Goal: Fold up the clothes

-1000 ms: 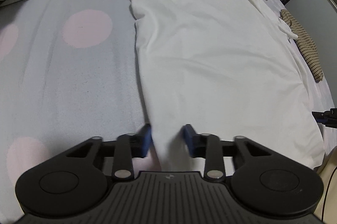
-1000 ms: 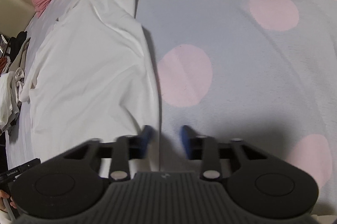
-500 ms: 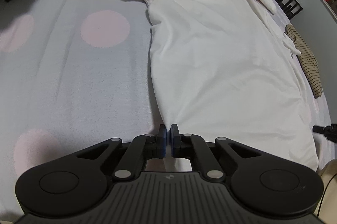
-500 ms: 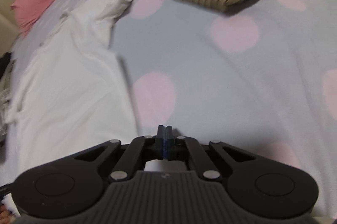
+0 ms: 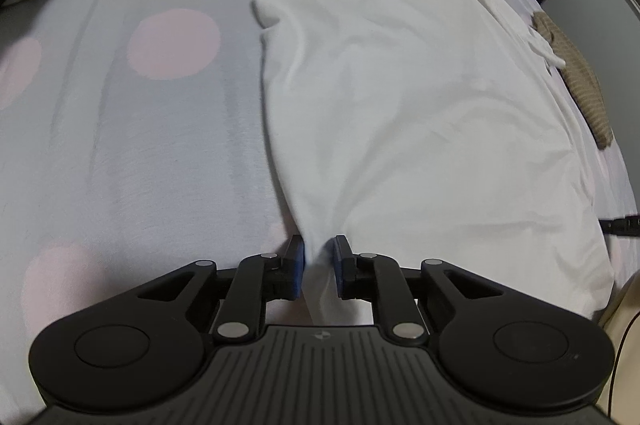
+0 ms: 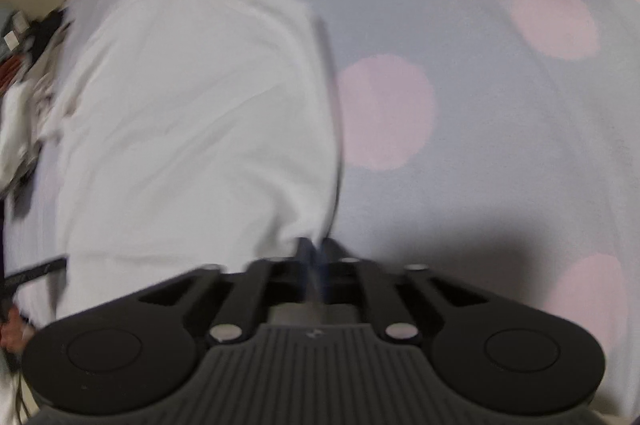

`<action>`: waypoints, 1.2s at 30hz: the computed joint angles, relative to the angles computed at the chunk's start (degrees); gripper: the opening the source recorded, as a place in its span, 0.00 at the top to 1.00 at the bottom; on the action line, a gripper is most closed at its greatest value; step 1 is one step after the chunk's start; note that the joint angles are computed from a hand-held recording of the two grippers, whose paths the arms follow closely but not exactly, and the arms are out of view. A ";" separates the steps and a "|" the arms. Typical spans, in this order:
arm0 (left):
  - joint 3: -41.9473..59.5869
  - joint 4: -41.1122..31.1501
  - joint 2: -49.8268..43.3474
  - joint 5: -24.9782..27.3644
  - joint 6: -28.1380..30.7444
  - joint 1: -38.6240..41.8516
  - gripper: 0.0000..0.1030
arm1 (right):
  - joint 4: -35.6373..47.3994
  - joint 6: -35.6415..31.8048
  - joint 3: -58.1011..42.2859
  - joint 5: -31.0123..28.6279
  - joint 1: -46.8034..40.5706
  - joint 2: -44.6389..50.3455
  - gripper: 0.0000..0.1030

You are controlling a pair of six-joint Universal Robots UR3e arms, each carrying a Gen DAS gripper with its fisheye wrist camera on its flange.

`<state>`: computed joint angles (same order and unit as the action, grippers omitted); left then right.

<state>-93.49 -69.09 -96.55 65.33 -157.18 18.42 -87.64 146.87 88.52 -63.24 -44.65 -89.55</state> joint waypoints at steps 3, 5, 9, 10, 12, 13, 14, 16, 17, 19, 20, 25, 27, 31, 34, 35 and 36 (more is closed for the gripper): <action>-0.62 0.75 0.35 0.28 0.58 -0.20 0.88 | -3.53 1.16 1.69 -0.68 0.64 -1.01 1.00; -0.99 0.92 0.66 0.23 0.94 0.02 0.88 | -7.79 3.95 2.98 -1.65 0.44 -2.35 1.00; -1.04 1.33 0.71 0.80 0.91 -0.47 0.88 | -5.66 4.67 0.65 -0.95 -1.79 -2.37 1.00; -1.05 1.40 0.72 0.86 0.87 -0.56 0.88 | -5.08 4.35 0.15 -1.03 -2.08 -2.32 1.00; -0.87 1.21 0.61 0.76 0.72 -0.46 0.88 | -4.66 3.96 -0.11 -1.49 -2.20 -2.25 1.00; -0.75 1.09 0.53 0.69 0.63 -0.40 0.88 | -4.79 3.84 -0.08 -1.95 -2.06 -2.03 1.00; -0.57 0.82 0.48 0.58 0.39 -0.20 0.88 | -5.28 3.74 -0.39 -2.83 -1.65 -1.12 1.00; -0.10 0.10 0.36 0.35 -0.23 0.29 0.88 | -6.50 4.95 -0.53 -4.87 -0.28 0.02 0.98; 0.43 -0.01 0.16 0.56 -1.26 0.49 0.86 | -7.15 5.98 -0.46 -5.97 0.58 0.40 0.93; 1.07 1.06 0.01 0.79 -4.00 1.06 0.79 | -9.72 9.45 0.16 -6.11 0.65 0.13 0.73; 0.73 2.68 0.29 0.49 -5.45 1.54 0.70 | -13.79 12.12 2.14 -5.17 -0.22 -1.19 0.52; 1.93 7.46 -2.31 -6.26 -7.96 3.52 0.51 | -19.03 15.97 1.52 3.64 -2.16 2.48 0.52; 3.91 9.35 -5.14 -4.71 -10.40 1.93 0.51 | -19.84 18.08 -0.46 5.01 -0.60 6.11 0.52; 7.81 12.42 -10.32 -0.46 -13.38 -1.62 0.52 | -28.09 22.94 -0.53 0.94 5.38 10.20 0.55; 9.89 14.79 -12.89 1.40 -13.39 -3.79 0.51 | -33.85 26.17 -1.25 0.52 7.75 13.13 0.58; 10.43 15.61 -13.72 1.77 -13.47 -4.32 0.51 | -34.80 26.15 -1.28 0.51 8.09 13.62 0.60; 10.93 16.41 -14.55 2.21 -13.61 -4.84 0.51 | -36.10 25.09 0.09 0.90 8.04 13.02 0.64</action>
